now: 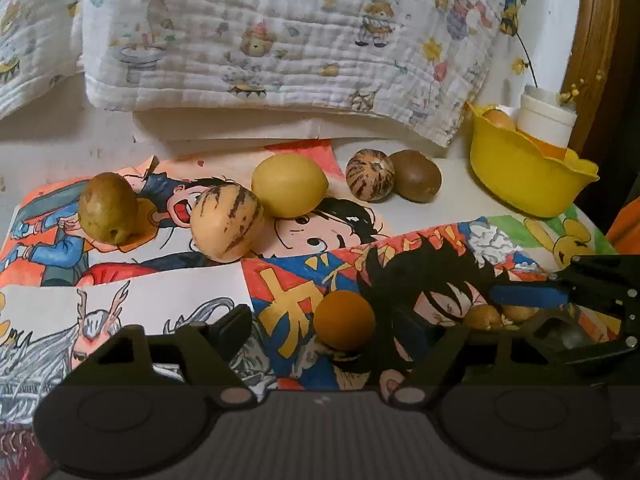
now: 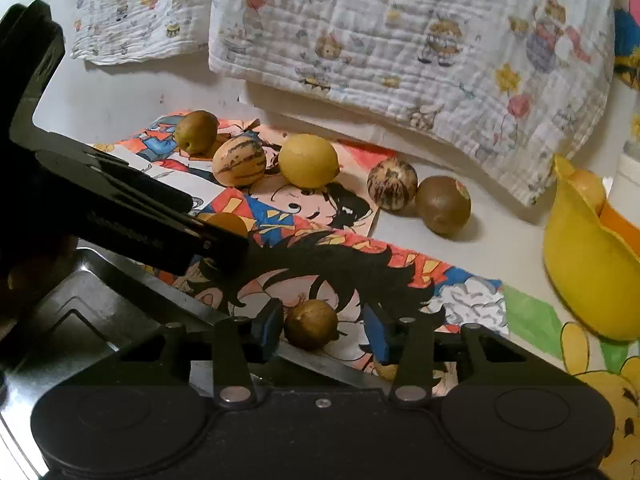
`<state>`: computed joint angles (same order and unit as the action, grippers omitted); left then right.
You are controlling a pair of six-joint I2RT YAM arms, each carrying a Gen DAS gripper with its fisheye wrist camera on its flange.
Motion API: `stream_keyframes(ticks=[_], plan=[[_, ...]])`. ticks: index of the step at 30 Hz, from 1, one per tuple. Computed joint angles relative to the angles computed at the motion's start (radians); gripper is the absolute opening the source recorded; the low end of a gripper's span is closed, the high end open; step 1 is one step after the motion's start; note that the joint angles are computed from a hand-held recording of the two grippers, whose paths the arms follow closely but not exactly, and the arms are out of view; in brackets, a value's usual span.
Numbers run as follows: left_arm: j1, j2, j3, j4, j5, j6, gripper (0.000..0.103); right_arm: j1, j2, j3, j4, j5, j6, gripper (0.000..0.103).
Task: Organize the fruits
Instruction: 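Grasp a small brown round fruit with the right tool while the left grasps another orange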
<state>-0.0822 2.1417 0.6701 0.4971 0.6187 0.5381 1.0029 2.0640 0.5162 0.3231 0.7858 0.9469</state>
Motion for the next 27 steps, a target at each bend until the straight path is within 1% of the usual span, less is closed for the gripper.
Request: stream_keyframes(ticks=[3, 6, 10, 14, 15, 17, 20, 22, 24, 27], plan=[[-0.015, 0.004, 0.002, 0.007, -0.025, -0.003, 0.075, -0.009, -0.002, -0.007, 0.023, -0.018, -0.003, 0.044], [-0.027, 0.009, -0.011, 0.044, -0.054, -0.005, 0.071, -0.016, -0.006, -0.013, 0.045, -0.035, -0.006, 0.04], [-0.024, 0.01, -0.015, 0.056, -0.06, -0.008, 0.067, -0.021, -0.005, -0.018, 0.063, -0.049, 0.004, 0.032], [-0.022, 0.0, -0.033, 0.082, -0.07, -0.003, 0.06, -0.021, -0.003, -0.013, 0.056, -0.048, 0.012, 0.032], [-0.021, -0.001, -0.033, 0.079, -0.065, 0.003, 0.052, -0.021, -0.003, -0.014, 0.058, -0.048, 0.01, 0.032], [-0.02, -0.004, -0.03, 0.057, -0.06, 0.012, 0.05, -0.021, -0.003, -0.012, 0.054, -0.046, 0.009, 0.032], [-0.031, 0.0, -0.046, 0.094, -0.072, 0.024, 0.05, -0.021, -0.002, -0.008, 0.048, -0.043, 0.01, 0.032], [-0.04, 0.007, -0.047, 0.109, -0.072, 0.035, 0.045, -0.02, -0.003, -0.006, 0.043, -0.043, 0.01, 0.032], [-0.043, 0.007, -0.042, 0.09, -0.062, 0.047, 0.037, -0.019, -0.002, -0.005, 0.041, -0.042, 0.01, 0.031], [-0.049, 0.0, -0.064, 0.116, -0.076, 0.055, 0.036, -0.017, -0.005, -0.006, 0.034, -0.038, 0.016, 0.031]])
